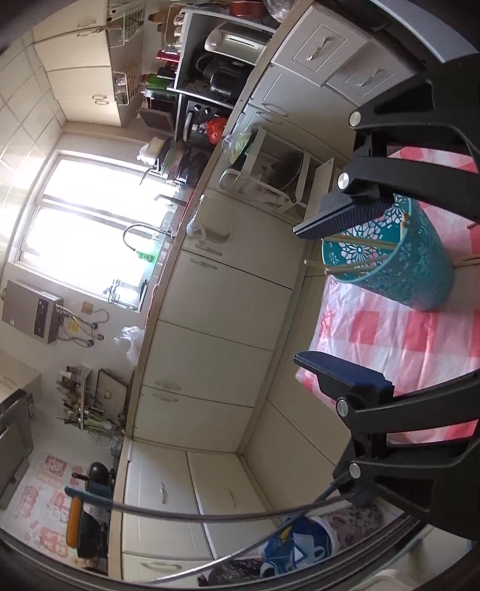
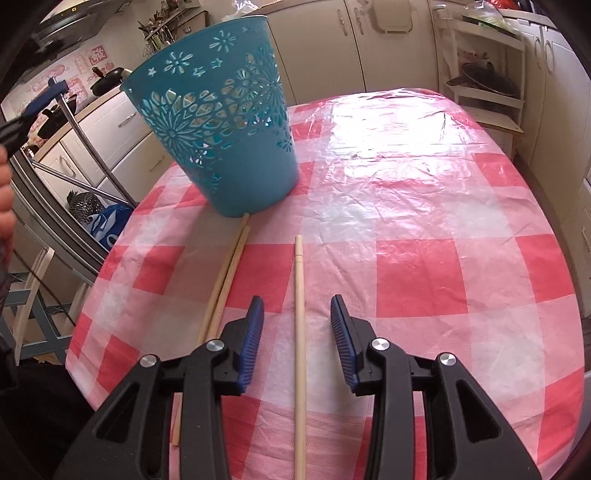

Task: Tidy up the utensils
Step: 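Reopen and close the right gripper on its chopstick, then lift it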

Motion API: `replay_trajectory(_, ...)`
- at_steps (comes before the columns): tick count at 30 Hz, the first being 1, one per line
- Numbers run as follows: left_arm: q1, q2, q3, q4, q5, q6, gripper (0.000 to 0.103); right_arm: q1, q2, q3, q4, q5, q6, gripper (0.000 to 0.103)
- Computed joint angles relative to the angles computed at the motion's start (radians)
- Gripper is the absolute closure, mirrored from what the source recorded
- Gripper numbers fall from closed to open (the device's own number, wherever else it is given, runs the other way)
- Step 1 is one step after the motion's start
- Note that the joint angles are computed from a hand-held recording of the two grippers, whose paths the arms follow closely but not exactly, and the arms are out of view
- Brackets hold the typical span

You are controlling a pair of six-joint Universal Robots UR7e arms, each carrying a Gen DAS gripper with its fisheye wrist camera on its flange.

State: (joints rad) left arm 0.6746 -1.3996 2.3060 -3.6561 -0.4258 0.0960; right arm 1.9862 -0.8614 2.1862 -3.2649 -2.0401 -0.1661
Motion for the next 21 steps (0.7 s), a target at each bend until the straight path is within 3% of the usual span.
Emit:
replay_trajectory(5, -0.029, -0.116, 0.078, 0.133, 0.043, -0.142, 0.039, 0.042, 0.064, -0.047, -0.019, -0.111, -0.054, 0.069)
replay_trajectory(9, -0.039, -0.13, 0.085, 0.137, 0.07, -0.112, 0.037, 0.072, 0.109, -0.083, -0.022, -0.22, -0.074, 0.081)
replay_trajectory(13, -0.038, -0.132, 0.089, 0.157, 0.091, -0.095, 0.033, 0.092, 0.118, -0.087, -0.009, -0.278, -0.069, 0.085)
replay_trajectory(14, -0.034, -0.131, 0.085, 0.172, 0.093, -0.098, 0.033, 0.094, 0.113, -0.084, 0.002, -0.274, -0.066, 0.095)
replay_trajectory(15, -0.031, -0.133, 0.084, 0.191, 0.095, -0.105, 0.033, 0.097, 0.11, -0.083, 0.011, -0.275, -0.062, 0.098)
replay_trajectory(17, -0.025, -0.14, 0.084, 0.219, 0.092, -0.123, 0.032, 0.089, 0.09, -0.071, 0.026, -0.254, -0.032, 0.097)
replay_trajectory(21, -0.016, -0.162, 0.089, 0.272, 0.084, -0.167, 0.031, 0.047, -0.001, -0.015, 0.013, -0.106, 0.078, 0.097)
